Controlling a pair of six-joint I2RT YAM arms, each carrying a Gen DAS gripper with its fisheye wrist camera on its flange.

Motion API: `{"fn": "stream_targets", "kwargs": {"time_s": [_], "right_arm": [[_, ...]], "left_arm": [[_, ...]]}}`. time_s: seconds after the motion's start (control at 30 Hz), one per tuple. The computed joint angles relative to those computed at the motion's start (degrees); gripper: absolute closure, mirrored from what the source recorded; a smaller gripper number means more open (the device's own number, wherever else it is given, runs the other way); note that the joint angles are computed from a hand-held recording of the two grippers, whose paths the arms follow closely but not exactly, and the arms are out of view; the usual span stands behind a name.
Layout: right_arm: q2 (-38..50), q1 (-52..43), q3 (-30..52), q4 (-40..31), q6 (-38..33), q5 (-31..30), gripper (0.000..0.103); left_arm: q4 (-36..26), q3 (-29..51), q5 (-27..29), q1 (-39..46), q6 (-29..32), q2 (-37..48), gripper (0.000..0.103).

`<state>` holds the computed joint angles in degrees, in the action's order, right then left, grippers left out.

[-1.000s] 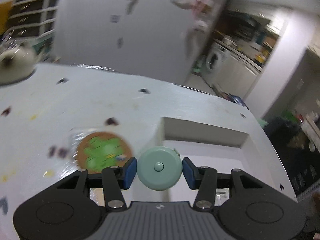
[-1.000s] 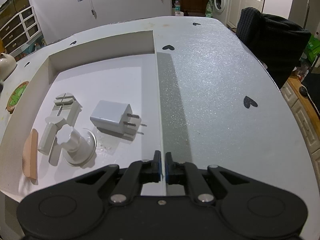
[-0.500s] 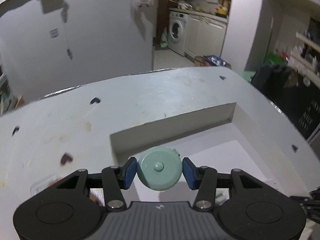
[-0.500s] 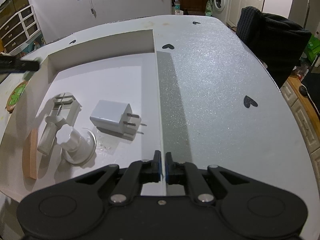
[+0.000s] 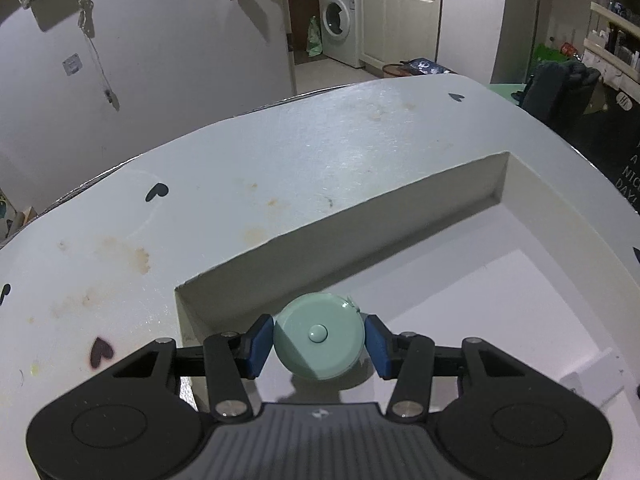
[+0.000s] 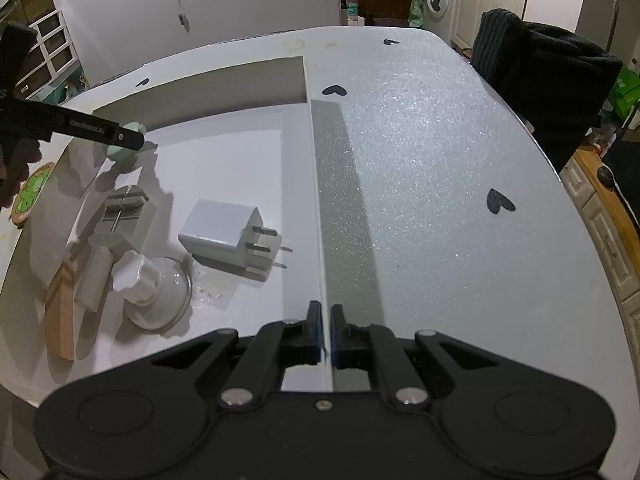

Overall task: Organize rigid objects
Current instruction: 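Carry the green tape measure with the left tool into the tray and release, then move the left tool to the wooden stick and grasp its handle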

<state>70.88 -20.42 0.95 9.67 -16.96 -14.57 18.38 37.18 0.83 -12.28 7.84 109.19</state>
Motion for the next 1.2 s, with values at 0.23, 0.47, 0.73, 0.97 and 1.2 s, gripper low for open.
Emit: {"fn": "stream_targets", "kwargs": {"time_s": [0.23,0.47,0.73,0.97,1.2], "right_arm": [[0.2,1.5,2.9,-4.7,2.1,1.8,0.098],[-3.5,3.6,2.8,-8.1,4.0,4.1,0.097],[-5.0,5.7,2.0,-7.8,6.6,6.2,0.096],[-5.4,6.0,1.7,-7.8,7.3,6.4,0.096],[-6.1,7.8,1.7,-8.3,7.3,7.9,0.096]], "left_arm": [[1.2,0.7,-1.5,-0.2,-0.8,1.6,0.052],[1.7,0.4,-1.6,0.3,-1.6,1.5,0.033],[3.0,-2.2,-1.1,-0.1,-3.2,-1.4,0.009],[3.7,-7.5,1.9,0.6,-5.3,-8.8,0.000],[2.1,-15.0,5.8,2.0,-7.8,-21.9,0.000]]}}
